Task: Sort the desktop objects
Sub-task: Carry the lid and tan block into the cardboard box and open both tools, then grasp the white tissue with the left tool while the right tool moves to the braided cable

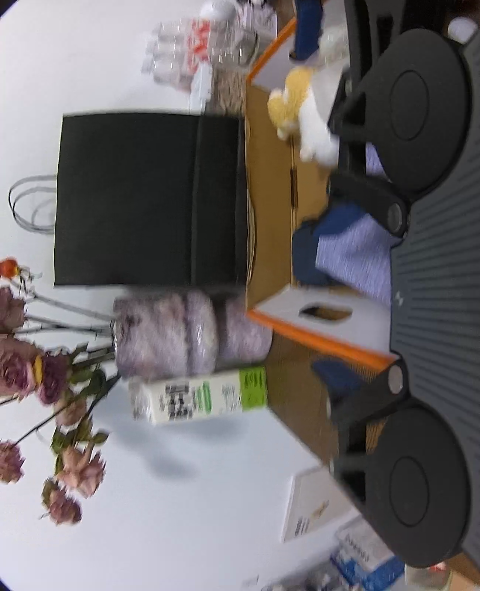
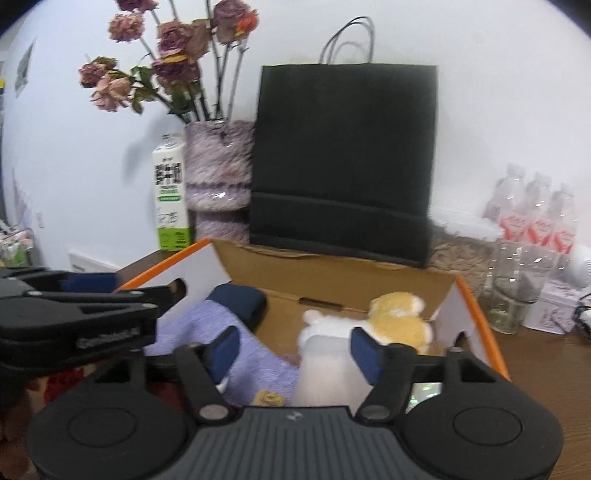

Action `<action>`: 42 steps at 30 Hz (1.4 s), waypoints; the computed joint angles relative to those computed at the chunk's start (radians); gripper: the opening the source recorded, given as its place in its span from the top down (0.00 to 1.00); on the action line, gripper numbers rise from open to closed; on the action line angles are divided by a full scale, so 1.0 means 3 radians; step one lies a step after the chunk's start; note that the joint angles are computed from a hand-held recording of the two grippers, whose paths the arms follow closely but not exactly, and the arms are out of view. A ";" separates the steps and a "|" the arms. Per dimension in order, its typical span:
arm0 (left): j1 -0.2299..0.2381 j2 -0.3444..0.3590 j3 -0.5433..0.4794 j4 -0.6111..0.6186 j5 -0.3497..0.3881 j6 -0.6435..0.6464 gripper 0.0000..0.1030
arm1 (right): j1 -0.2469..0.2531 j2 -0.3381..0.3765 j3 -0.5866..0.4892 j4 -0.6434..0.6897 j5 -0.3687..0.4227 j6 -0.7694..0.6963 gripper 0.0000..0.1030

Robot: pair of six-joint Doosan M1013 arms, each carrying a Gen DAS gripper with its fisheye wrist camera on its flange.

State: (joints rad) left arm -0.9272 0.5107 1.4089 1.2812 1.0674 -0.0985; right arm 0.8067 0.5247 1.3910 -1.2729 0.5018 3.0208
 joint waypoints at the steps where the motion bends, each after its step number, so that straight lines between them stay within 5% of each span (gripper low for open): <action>1: -0.0004 0.0003 -0.0005 0.0011 0.0053 -0.0012 0.06 | 0.0001 -0.0001 -0.0003 -0.0007 0.0060 0.0011 0.15; 4: 0.0003 -0.0022 0.0031 0.0062 0.0049 -0.0115 0.00 | -0.0029 -0.0032 0.0021 0.0076 0.0036 0.0020 0.00; 14: -0.0020 -0.0064 0.0067 0.0105 0.0015 -0.0140 0.00 | -0.0043 -0.0103 0.0075 0.0131 -0.0086 -0.0025 0.00; 28: -0.0102 -0.0332 0.0351 0.0288 0.0079 -0.0297 0.00 | -0.0004 -0.0371 0.0388 -0.0443 -0.0158 0.0447 0.00; 42: -0.0257 -0.0506 0.0727 -0.0029 -0.0181 -0.0082 0.00 | 0.0097 -0.0618 0.0799 0.0211 -0.0118 -0.0212 0.00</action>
State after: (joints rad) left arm -1.0044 0.3589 1.6269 1.2725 1.0131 -0.1232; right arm 0.8358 0.3392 1.6306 -1.2096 0.4664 2.9574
